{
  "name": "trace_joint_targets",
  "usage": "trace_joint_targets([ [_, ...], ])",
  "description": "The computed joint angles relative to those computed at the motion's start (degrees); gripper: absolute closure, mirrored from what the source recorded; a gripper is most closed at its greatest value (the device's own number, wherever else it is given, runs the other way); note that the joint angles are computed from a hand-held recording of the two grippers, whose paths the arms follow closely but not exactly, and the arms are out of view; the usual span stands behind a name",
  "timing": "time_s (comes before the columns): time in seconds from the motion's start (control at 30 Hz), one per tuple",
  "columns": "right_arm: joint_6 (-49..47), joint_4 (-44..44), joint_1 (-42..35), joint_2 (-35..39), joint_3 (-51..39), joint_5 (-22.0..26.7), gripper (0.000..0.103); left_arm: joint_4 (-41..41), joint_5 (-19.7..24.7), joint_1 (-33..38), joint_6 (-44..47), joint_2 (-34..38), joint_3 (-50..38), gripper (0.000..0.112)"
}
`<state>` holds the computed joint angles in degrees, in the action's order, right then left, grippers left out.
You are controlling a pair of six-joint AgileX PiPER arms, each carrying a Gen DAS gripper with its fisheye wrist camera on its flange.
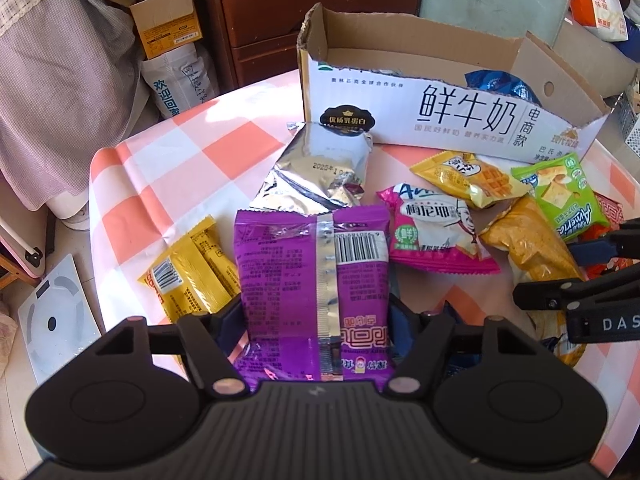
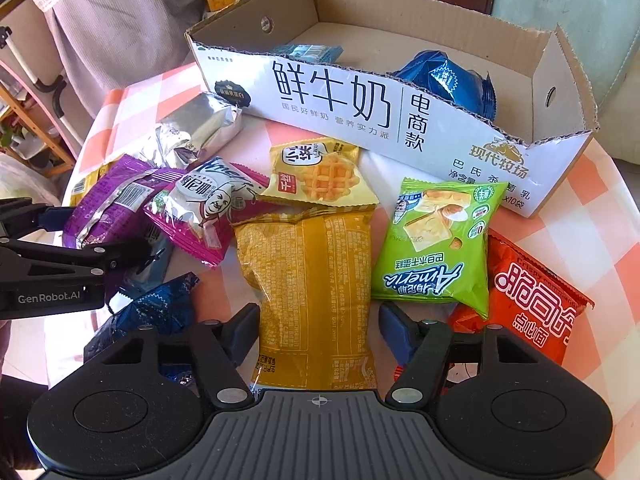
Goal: Organize snacks
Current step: 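Close the right gripper on the yellow bag while the left gripper grasps the purple bag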
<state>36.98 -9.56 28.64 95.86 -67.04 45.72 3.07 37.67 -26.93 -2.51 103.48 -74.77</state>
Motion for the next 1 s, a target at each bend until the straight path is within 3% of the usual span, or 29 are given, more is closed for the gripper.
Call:
trace_joint_targets([
  [0.03,-0.21,0.23,-0.09,-0.16,0.11,-0.18,0.052,0.76,-0.20,-0.29,-0.60,-0.18,0.23,0.043],
  [0.17,-0.49,0.75,-0.17,-0.70,0.52,-0.67,0.055,2.60,-0.76,-1.09,-1.61,-1.02,1.12,0.043],
  [1.0,0.87,0.03,-0.08,-6.76,0.99,-2.97,0.056,4.51,-2.68,-2.12,-5.02,-4.36,1.26,0.043],
])
